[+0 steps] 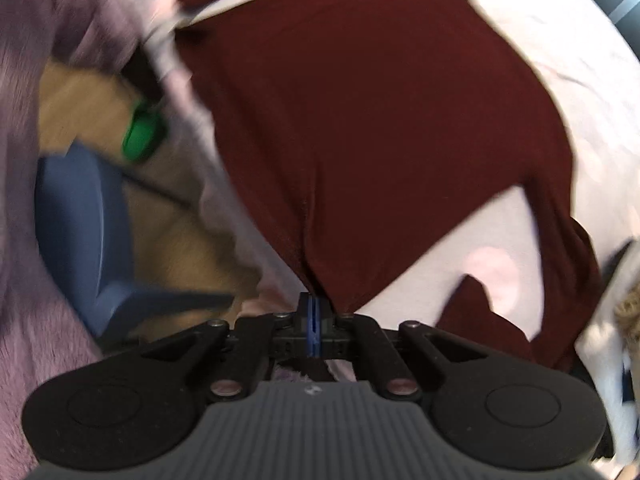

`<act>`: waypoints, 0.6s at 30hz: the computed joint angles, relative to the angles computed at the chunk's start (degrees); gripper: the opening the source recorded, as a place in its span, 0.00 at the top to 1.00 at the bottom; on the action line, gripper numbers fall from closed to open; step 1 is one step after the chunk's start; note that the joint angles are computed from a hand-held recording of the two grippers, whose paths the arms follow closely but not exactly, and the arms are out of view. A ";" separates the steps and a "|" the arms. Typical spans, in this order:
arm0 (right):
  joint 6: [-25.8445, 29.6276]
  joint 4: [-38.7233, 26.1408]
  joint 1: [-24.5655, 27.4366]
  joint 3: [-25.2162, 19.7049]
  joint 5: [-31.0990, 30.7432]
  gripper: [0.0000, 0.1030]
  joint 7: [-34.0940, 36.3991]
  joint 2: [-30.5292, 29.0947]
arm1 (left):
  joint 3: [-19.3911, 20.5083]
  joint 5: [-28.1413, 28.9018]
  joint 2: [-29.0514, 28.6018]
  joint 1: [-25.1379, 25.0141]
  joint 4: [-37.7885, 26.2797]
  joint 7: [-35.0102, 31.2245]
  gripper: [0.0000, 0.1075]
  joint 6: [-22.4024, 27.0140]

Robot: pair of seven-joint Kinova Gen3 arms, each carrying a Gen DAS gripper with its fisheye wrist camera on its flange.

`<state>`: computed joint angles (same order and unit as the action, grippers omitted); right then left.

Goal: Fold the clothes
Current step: 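Grasp the sweater hem with both grippers and lift it, shaking it out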

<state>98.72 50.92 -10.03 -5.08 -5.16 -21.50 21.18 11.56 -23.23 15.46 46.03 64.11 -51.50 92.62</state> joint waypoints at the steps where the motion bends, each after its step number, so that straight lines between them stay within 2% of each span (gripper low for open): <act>1: -2.29 2.31 -1.05 0.21 1.73 0.98 -0.45 -0.68 | 0.04 0.91 -0.28 -0.58 0.79 -0.37 1.00 -0.95; 3: -6.06 5.93 -2.81 0.87 4.72 0.98 -1.50 -1.35 | 0.43 2.09 -1.03 -1.32 2.79 -1.54 1.00 -3.39; 7: -6.72 6.71 -2.07 0.54 4.49 0.98 -2.58 -0.82 | 0.93 2.44 -1.03 -1.45 4.91 -2.01 1.00 -5.94; 10: -3.98 4.47 -0.92 0.29 2.73 0.93 -2.01 0.02 | 1.02 1.85 -0.98 -0.97 5.98 -1.20 0.84 -8.12; 12: -2.12 2.81 0.16 0.08 1.00 0.92 -1.45 0.56 | 1.24 0.89 -0.98 -0.43 6.37 -1.51 0.69 -9.64; 14: -1.42 1.25 2.07 -0.05 -2.04 0.87 -1.39 0.61 | 1.33 -0.86 -0.24 0.64 5.99 -1.82 0.62 -9.68; 16: -2.17 0.64 3.72 0.05 -4.52 0.76 -2.24 0.33 | 1.05 -2.46 1.04 1.81 5.23 -1.69 0.61 -8.95; 18: -3.96 1.67 3.85 0.31 -4.28 0.68 -2.80 -0.17 | 0.54 -2.67 2.02 2.16 4.93 -1.65 0.61 -8.72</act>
<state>94.75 52.58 -6.17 -4.77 -9.44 -24.30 21.01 12.10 -25.90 17.49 48.19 69.04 -53.16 83.90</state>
